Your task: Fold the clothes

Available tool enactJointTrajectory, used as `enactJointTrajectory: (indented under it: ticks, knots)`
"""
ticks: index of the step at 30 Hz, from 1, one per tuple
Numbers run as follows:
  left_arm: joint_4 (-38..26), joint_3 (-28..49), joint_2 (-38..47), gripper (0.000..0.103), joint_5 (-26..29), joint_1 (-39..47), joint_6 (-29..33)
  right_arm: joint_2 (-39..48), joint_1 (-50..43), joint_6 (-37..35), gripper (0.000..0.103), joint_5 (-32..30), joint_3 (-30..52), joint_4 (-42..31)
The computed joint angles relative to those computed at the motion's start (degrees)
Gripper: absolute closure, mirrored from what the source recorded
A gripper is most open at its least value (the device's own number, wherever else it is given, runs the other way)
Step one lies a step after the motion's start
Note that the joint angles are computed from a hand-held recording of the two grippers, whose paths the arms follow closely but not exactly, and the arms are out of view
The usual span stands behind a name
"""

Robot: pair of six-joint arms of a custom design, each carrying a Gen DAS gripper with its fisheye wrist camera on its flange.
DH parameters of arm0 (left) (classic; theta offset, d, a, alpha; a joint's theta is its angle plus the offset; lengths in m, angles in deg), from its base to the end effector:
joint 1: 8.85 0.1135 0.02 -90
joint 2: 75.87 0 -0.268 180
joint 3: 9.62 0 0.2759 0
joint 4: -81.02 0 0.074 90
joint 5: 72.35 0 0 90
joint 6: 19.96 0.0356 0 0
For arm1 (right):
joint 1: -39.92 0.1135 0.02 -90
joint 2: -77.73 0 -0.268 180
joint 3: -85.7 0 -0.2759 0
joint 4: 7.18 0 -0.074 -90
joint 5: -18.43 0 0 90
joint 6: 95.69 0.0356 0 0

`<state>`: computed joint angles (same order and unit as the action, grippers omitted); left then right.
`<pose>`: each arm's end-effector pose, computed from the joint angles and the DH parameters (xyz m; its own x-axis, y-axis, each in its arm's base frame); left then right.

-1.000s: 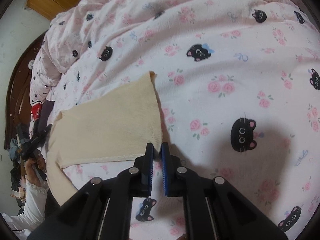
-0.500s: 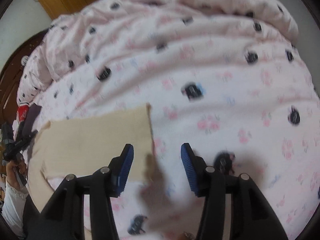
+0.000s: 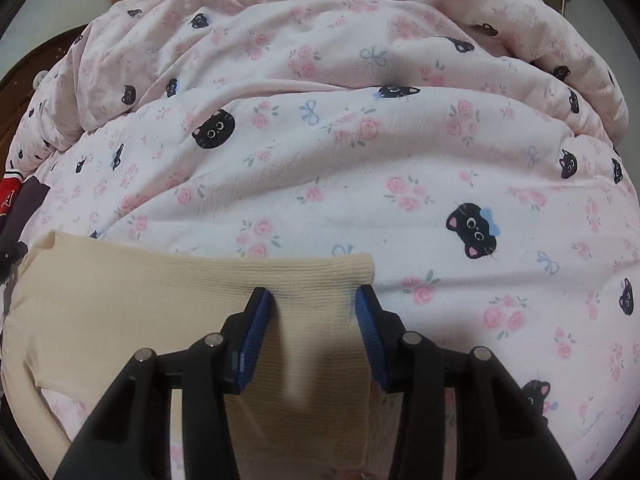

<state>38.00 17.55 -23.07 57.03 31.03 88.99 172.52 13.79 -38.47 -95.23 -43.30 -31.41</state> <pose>0.1247 0.0748 0.1131 -0.7794 -0.3241 -0.5362 -0.0690 0.8950 -0.4407 0.2590 -0.1111 0.0908 -0.8454 -0.1377 -0.5162 -0.2250 0.9681 0.1102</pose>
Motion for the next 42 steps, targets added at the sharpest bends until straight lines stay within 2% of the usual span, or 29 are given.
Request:
enactJointTrajectory:
  ticks: [6, 9, 11, 14, 18, 20, 28, 34, 36, 37, 42]
  knots:
    - [-5.58, 1.93, -0.36, 0.093, 1.87, 0.58, 4.07, -0.4, -1.42, -1.07, 0.058, -1.65, 0.12, -0.67]
    - [-7.44, 1.99, -1.44, 0.093, 0.53, 0.43, 5.61, -1.26, -2.56, -1.24, 0.058, -3.3, 0.87, -2.46]
    - [-6.54, 1.87, -0.42, 0.09, -1.68, -0.36, 5.3, -1.9, -3.08, -1.56, 0.058, -4.01, 1.05, -3.31]
    - [-4.02, 1.69, 3.08, 0.08, -3.95, -0.97, 4.27, -2.36, -3.45, -1.95, 0.058, -4.36, 1.31, -4.11]
    - [-4.44, 1.71, 4.25, 0.079, -3.47, -0.3, 5.47, -1.55, -3.11, -1.61, 0.058, -4.1, 1.66, -4.35]
    - [-5.35, 1.6, 3.6, 0.075, -3.35, -0.09, 6.27, -1.19, -3.22, -1.64, 0.058, -4.24, 1.81, -4.45]
    - [-2.95, 0.12, 2.58, 0.071, -6.17, -4.01, 3.89, -0.34, -2.78, -1.12, 0.058, -3.8, 1.94, -4.18]
    - [-2.42, -0.74, 0.5, 0.071, -5.7, -4.89, 3.35, -0.33, -2.55, -1.12, 0.056, -3.61, 1.73, -4.07]
    - [-2.55, -1.01, -0.53, 0.076, -5.15, -5.12, 3.35, -0.17, -2.48, -1.05, 0.056, -3.51, 1.75, -4.04]
    - [-2.65, -1.06, -0.94, 0.085, -4.96, -5.24, 3.38, -0.09, -2.44, -1.02, 0.056, -3.46, 1.77, -4.03]
    - [-4.03, -1.02, -4.23, 0.087, -2.85, -3.79, 3.65, 0.32, -2.29, -0.86, 0.056, -3.17, 1.88, -4.0]
